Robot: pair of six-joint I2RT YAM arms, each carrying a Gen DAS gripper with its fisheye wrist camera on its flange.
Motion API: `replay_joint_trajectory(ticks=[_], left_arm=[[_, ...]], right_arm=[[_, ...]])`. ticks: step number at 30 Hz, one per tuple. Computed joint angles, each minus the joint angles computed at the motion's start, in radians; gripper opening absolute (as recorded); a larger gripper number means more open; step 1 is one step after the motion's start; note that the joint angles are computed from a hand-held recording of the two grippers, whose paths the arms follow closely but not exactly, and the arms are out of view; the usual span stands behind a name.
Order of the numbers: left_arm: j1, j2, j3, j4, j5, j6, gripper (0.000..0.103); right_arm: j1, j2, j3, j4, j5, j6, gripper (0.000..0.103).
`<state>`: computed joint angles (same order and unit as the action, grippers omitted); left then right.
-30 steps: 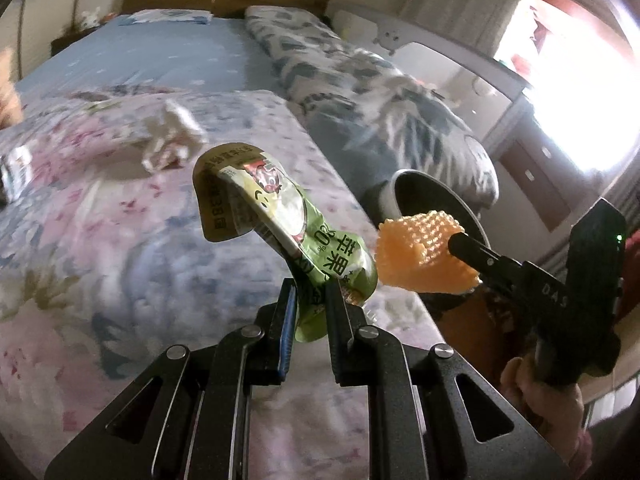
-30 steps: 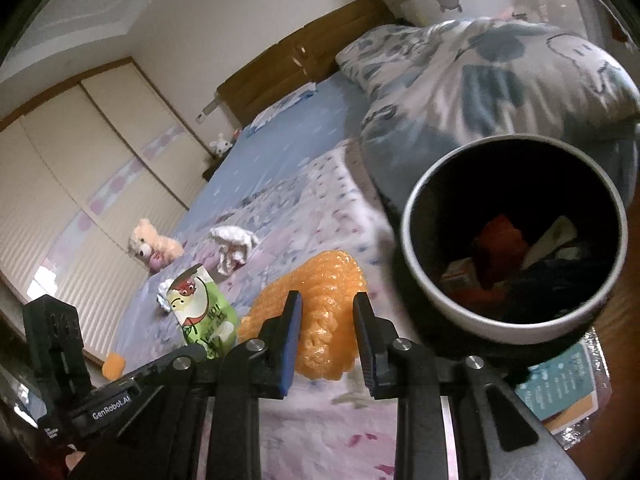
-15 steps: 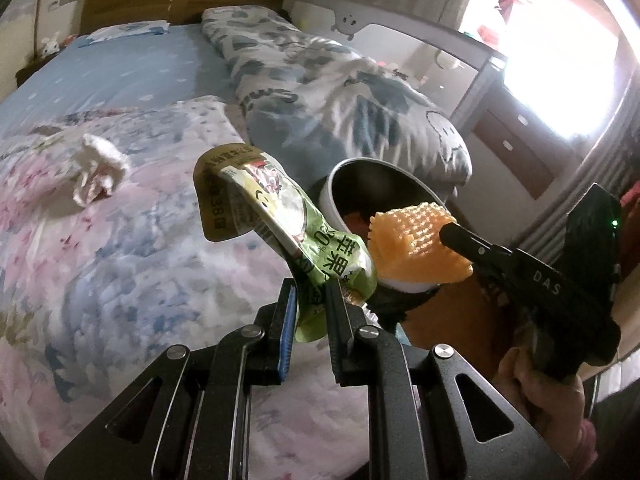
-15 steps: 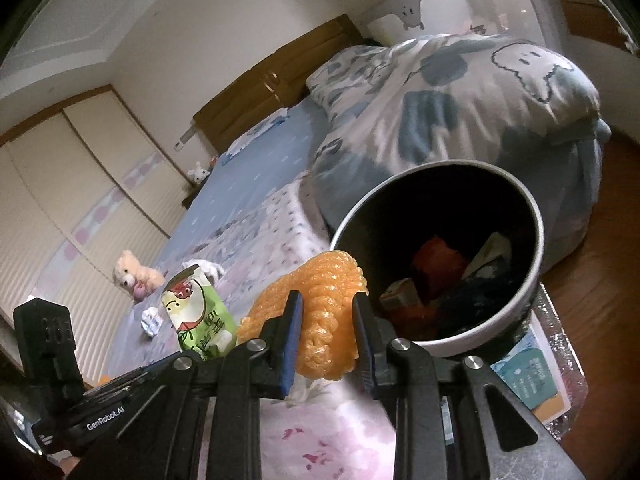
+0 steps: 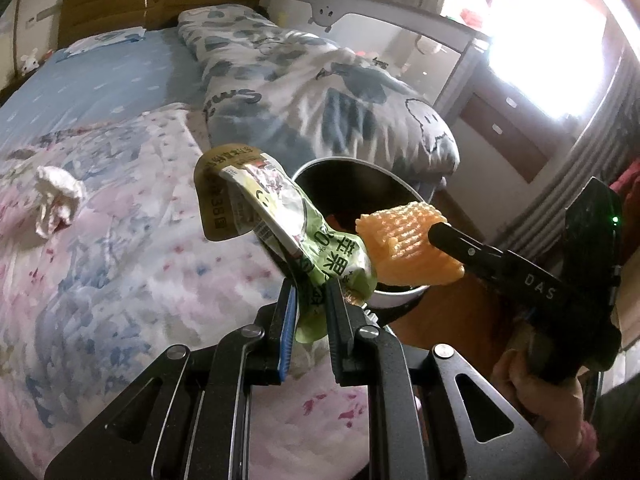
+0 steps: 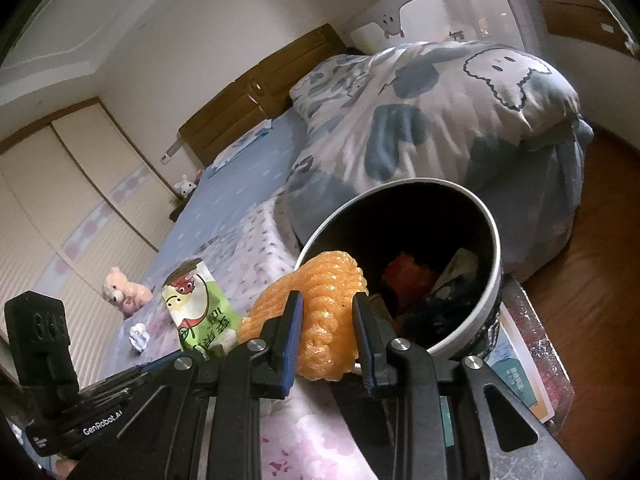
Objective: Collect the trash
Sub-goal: 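Carry the green pouch and orange scrubber over the black bin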
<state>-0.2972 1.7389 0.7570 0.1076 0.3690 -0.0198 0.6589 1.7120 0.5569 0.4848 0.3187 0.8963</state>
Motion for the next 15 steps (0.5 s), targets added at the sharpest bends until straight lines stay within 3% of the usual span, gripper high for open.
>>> replay_joint_trajectory(ticks=[15], left_arm=[[-0.100, 0.092, 0.127, -0.037, -0.061, -0.020, 0.013]], right_arm=[[-0.092, -0.008, -0.027, 0.026, -0.036, -0.040, 0.025]])
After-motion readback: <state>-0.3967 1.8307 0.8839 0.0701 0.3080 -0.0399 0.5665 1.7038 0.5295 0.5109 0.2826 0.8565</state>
